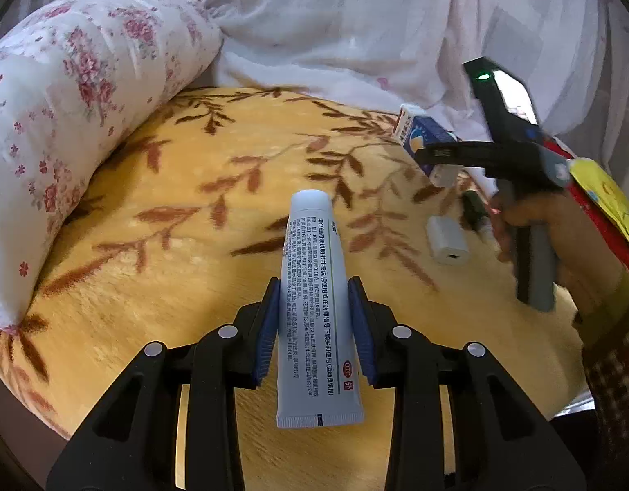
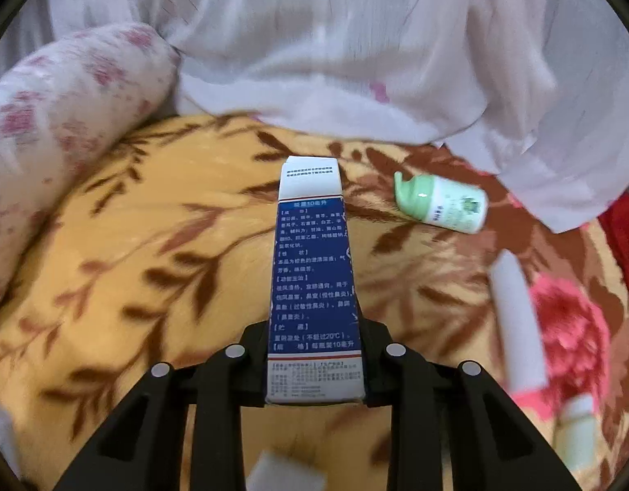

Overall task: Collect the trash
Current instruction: 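Grasp the white ointment tube with the left tool while the right tool grasps the blue-white box, then move both tools over the orange bin and release the tube and box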

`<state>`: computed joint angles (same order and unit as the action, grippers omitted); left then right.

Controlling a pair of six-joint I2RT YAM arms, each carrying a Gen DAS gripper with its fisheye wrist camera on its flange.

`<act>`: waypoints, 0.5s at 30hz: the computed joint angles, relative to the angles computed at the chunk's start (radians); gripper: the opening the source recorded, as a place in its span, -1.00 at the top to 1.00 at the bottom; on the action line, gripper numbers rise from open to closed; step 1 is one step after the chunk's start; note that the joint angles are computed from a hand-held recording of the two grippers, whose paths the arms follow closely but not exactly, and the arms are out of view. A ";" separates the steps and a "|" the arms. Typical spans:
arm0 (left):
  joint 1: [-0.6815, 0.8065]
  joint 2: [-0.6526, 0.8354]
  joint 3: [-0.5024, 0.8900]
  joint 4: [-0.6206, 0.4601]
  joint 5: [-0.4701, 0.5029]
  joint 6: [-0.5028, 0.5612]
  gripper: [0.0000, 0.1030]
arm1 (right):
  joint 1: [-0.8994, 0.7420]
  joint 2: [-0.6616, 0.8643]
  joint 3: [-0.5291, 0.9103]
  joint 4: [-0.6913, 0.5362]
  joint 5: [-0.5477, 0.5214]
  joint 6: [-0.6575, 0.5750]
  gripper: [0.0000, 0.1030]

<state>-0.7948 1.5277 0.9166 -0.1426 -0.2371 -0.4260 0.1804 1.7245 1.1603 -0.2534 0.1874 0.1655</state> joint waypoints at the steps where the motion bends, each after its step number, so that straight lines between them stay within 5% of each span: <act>1: -0.010 -0.008 -0.004 0.000 -0.002 -0.003 0.37 | 0.011 -0.077 -0.065 0.002 0.001 0.000 0.45; 9: -0.157 -0.148 -0.073 -0.064 -0.034 -0.033 0.37 | 0.215 -0.699 -0.442 -0.205 0.042 0.074 0.44; 15: -0.326 -0.266 -0.162 -0.169 -0.089 -0.113 0.37 | 0.721 -1.038 -0.561 -0.568 0.250 0.461 0.44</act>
